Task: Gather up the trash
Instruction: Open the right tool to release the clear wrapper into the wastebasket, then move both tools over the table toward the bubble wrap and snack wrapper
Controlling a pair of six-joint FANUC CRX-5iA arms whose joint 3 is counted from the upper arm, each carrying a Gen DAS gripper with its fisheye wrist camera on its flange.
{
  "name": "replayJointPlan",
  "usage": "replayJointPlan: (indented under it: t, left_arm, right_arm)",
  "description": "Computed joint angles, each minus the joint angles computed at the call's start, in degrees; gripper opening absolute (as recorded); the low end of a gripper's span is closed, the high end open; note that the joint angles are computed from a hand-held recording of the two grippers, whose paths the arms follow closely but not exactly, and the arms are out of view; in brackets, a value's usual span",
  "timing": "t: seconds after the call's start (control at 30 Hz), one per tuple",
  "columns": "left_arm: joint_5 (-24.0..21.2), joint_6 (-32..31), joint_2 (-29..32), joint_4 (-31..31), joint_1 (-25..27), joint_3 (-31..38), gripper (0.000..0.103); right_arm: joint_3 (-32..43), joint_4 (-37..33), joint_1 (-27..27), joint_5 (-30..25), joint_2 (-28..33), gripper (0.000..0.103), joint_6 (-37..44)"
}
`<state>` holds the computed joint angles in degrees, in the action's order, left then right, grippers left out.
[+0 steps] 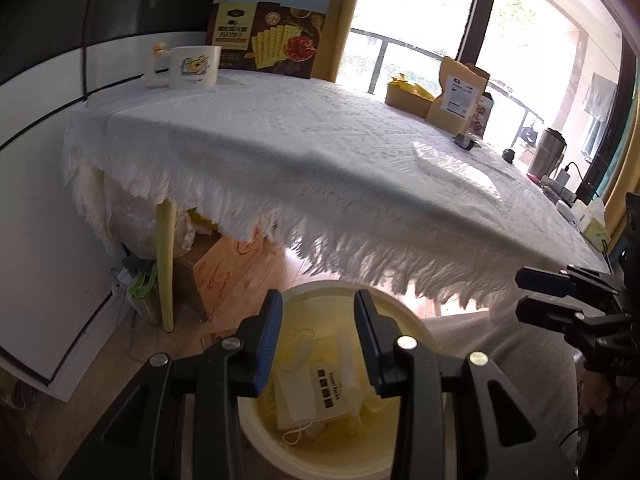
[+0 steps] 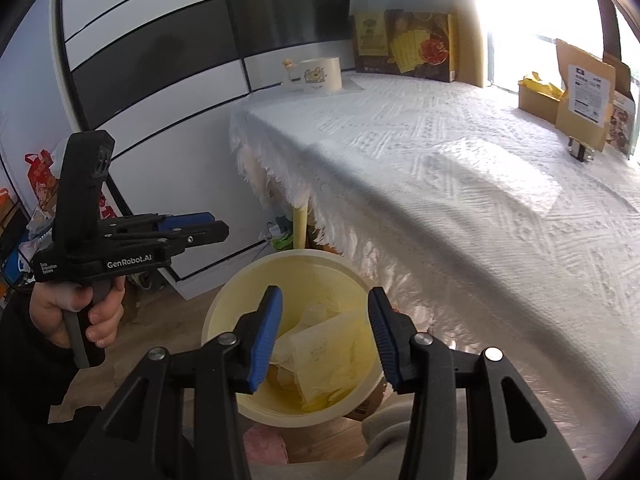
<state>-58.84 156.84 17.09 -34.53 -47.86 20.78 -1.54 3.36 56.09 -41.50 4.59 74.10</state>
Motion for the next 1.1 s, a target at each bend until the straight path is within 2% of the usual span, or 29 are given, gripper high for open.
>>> replayJointPlan:
  t: [0.2,0.63,1.1]
  left_arm:
    - [1.37,-2.45,2.35,0.68,0.41,3.56,0.042]
    - [2.46,-10.20,9.78,2.55,0.86,14.70,0.047]
    - [0.98,-20.06,19.85,5.62,2.03,30.26,0.048]
  right_arm:
    - [-1.85,2.28,-0.69,0.62,-2.03,0.042,-1.55]
    - [-4.43,6.64,-3.95,0.44,-5.46,0.042,-2.90]
    - [-1.63,5.99,-9.13,-1.64,-3.87,0.042,1.65]
